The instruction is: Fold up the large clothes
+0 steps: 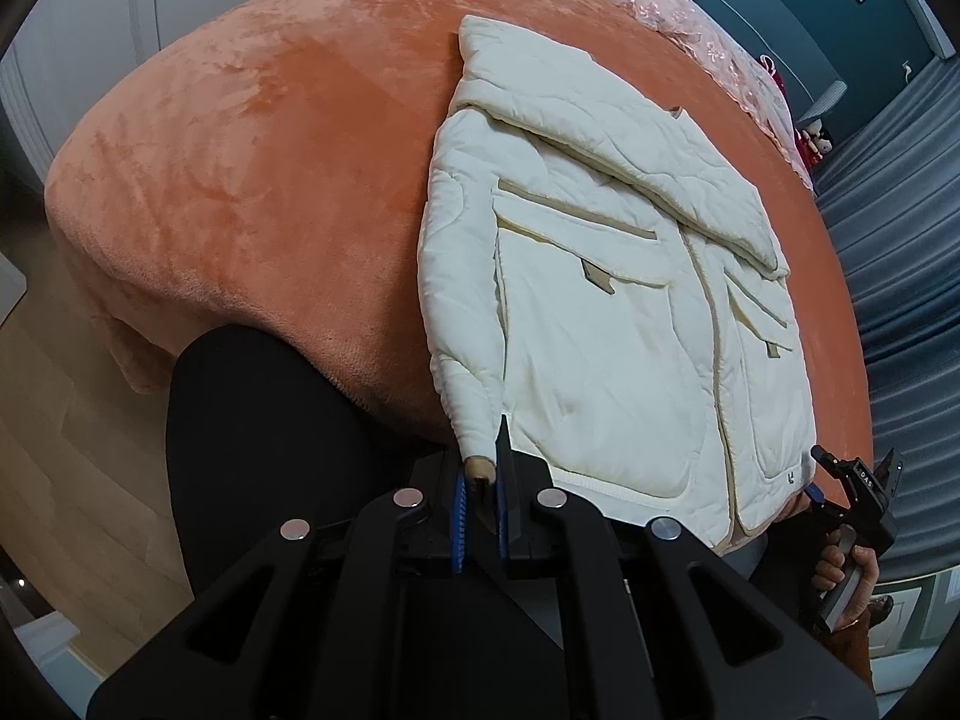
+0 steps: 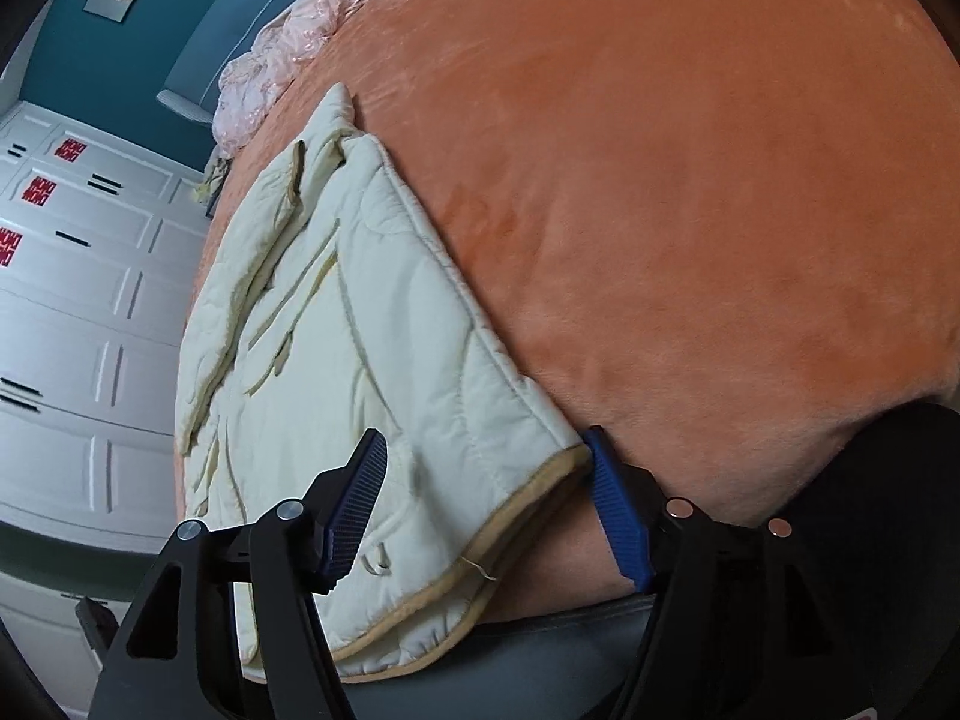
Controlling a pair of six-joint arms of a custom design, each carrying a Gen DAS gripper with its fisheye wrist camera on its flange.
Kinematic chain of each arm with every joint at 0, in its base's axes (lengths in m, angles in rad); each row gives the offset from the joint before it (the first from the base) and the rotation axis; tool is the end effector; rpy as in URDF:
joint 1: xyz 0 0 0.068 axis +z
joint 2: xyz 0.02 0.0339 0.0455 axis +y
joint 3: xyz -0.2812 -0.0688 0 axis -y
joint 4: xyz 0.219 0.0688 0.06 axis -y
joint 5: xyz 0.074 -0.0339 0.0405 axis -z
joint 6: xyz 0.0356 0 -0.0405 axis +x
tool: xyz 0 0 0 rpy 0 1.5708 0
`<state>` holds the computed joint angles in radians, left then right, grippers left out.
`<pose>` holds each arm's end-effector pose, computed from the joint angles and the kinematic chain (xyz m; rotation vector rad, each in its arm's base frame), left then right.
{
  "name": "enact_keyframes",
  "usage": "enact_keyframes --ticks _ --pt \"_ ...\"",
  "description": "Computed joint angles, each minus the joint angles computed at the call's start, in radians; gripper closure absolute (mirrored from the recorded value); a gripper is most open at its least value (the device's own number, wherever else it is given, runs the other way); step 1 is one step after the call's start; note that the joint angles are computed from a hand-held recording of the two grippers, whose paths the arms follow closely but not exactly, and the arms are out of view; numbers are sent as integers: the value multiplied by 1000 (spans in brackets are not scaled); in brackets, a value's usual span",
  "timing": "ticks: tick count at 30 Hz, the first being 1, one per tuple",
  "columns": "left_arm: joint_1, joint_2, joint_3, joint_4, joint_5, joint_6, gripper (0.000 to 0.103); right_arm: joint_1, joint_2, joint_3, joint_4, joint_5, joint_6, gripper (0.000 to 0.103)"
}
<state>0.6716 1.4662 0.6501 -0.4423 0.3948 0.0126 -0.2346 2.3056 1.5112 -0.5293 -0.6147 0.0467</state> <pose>0.1786 0.1244 0.1730 -0.7917 2.5776 -0.3654 0.4230 -0.0800 0.1080 0.2757 2.7131 0.8294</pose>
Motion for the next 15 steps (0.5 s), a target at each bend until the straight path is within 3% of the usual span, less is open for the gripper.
enact_keyframes --ticks 1,4,6,9,15 --pt "-2 -3 2 -4 0 0 97 11 -1 1 1 -24 -9 99" --pt "-7 -28 31 -52 6 26 97 23 -91 -56 32 -38 -38 98" --pt "0 -73 75 -128 -2 82 97 4 -164 -63 -35 -59 -119 99" --pt "54 -143 170 -305 11 182 98 -37 -279 -53 -249 -49 -311 99" --pt "241 -266 386 -780 80 416 98 -163 -477 -33 -751 71 -694 99"
